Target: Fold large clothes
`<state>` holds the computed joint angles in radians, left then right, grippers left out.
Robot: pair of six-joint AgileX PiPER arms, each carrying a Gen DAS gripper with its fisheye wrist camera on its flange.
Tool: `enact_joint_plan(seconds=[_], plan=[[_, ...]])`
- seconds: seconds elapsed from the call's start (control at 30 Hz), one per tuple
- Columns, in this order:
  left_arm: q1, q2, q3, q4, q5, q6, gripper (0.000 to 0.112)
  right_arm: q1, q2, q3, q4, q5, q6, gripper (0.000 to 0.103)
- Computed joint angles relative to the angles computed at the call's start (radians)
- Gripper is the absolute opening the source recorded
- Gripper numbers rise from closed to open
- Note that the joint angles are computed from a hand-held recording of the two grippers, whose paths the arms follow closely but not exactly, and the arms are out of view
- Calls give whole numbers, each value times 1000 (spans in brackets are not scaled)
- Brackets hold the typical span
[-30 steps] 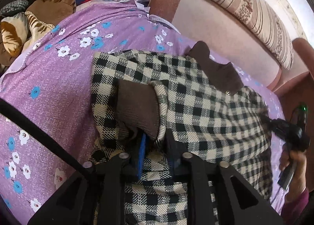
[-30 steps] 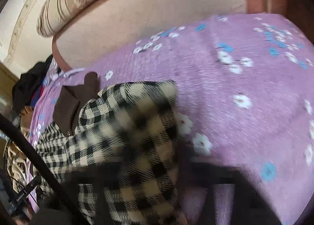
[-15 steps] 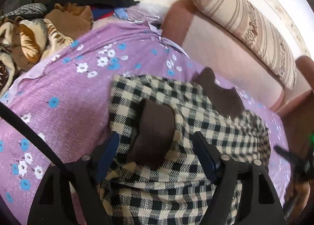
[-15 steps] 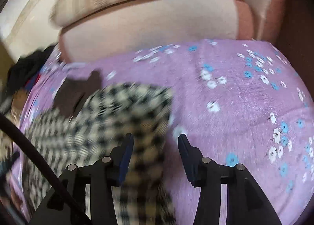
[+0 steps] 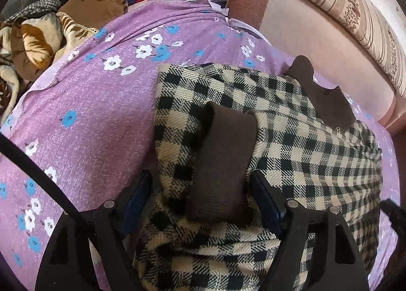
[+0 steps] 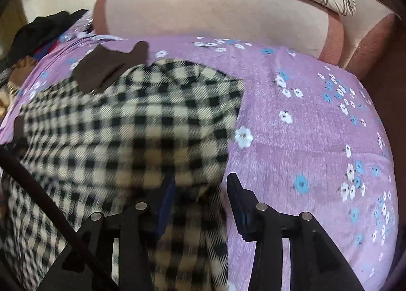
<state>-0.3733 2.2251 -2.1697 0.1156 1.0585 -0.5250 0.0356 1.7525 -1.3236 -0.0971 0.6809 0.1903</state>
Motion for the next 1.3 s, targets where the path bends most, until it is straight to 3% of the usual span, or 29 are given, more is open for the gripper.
enact_joint_plan(seconds=[0.1, 0.17, 0.23, 0.33, 0.53, 0.57, 0.6, 0.63, 0.67, 0.73, 0.83, 0.87, 0.9, 0.97, 1.0, 1.1, 1.3], plan=[[0, -49, 75, -19, -28, -17, 78, 15, 76, -17, -68, 51, 58, 48], [3, -112, 160, -36, -48, -20, 78, -10, 65, 1, -12, 32, 40, 48], [13, -198, 267, -84, -78, 18, 78, -35, 1, 39, 39, 50, 12, 49], [13, -307, 385, -103, -102, 70, 79, -80, -150, 157, 88, 37, -41, 65], [6, -550, 676, -128, -196, 107, 86, -168, -291, 331, 300, 60, -225, 65], [5, -573, 709, -131, -198, 110, 86, -161, -288, 360, 315, 47, -237, 62], [2, -600, 747, -137, -200, 115, 86, -146, -273, 377, 310, 49, -243, 52], [3, -624, 783, -149, -206, 126, 86, -123, -265, 392, 276, 53, -232, 18], [0, -656, 829, -160, -214, 136, 86, -117, -291, 426, 263, 21, -231, 15], [-10, -708, 897, -171, -216, 151, 86, -89, -343, 442, 150, 33, -116, 4], [-27, -781, 996, -164, -229, 149, 86, -60, -421, 477, 60, 74, -5, 5], [-30, -804, 1027, -165, -229, 150, 86, -61, -456, 494, 92, 77, -21, 7], [-29, -815, 1044, -173, -231, 157, 86, -65, -499, 516, 145, 80, -57, 19], [-24, -845, 1086, -206, -224, 185, 86, -57, -568, 542, 213, 98, -94, 67], [-22, -856, 1103, -218, -219, 196, 86, -22, -603, 557, 208, 97, -60, 72], [-22, -893, 1147, -237, -208, 213, 86, 92, -617, 567, 153, 113, 59, 72], [3, -952, 1232, -298, -194, 257, 86, 180, -685, 597, 196, 152, 57, 72]])
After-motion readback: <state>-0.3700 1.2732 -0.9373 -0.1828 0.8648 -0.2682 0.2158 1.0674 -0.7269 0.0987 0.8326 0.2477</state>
